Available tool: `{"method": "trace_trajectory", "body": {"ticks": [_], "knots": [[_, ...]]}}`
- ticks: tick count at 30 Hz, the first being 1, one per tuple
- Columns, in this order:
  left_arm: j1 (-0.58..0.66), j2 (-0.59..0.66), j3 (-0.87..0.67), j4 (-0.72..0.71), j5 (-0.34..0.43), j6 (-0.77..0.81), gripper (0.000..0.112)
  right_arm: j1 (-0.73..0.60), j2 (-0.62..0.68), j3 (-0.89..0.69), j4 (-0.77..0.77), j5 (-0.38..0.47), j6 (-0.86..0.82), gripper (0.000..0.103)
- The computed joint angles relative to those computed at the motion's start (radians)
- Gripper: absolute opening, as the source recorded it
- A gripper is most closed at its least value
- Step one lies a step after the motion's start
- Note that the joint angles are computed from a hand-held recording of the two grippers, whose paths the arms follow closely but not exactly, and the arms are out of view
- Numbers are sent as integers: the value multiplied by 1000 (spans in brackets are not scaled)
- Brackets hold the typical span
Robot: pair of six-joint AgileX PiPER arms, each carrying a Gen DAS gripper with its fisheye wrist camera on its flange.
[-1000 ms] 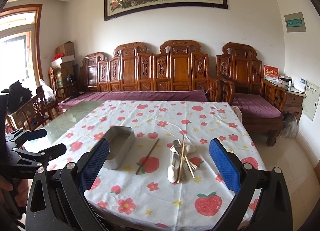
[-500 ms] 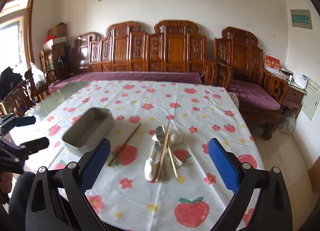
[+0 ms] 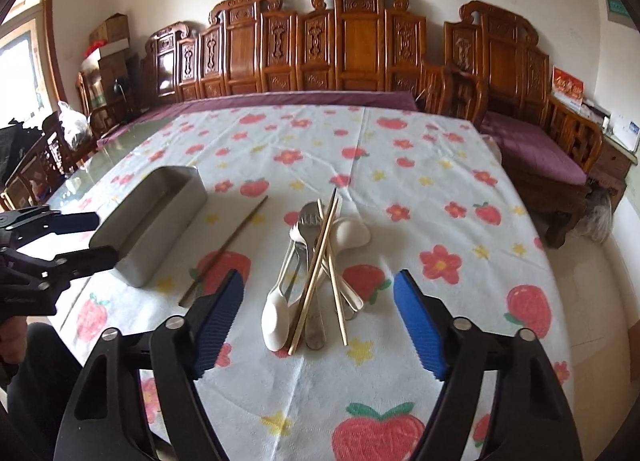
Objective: Organize utensils
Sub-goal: 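Move the left tool toward the lone wooden chopstick while the right tool approaches the utensil pile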
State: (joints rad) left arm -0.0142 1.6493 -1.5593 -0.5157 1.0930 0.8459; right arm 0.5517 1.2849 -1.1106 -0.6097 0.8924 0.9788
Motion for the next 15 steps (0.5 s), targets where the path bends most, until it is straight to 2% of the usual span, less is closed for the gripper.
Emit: {"method": "trace_trajectory", "body": {"ticks": [8, 10, 15], "knots": [[-99, 147, -54, 71, -53, -99, 50, -75, 23, 74, 99, -110, -65, 60], [-118, 181, -71, 81, -55, -120, 44, -85, 29, 87, 115, -125, -75, 59], [-148, 268, -143, 91, -57, -172, 38, -116, 22, 111, 160, -151, -105, 58]]}}
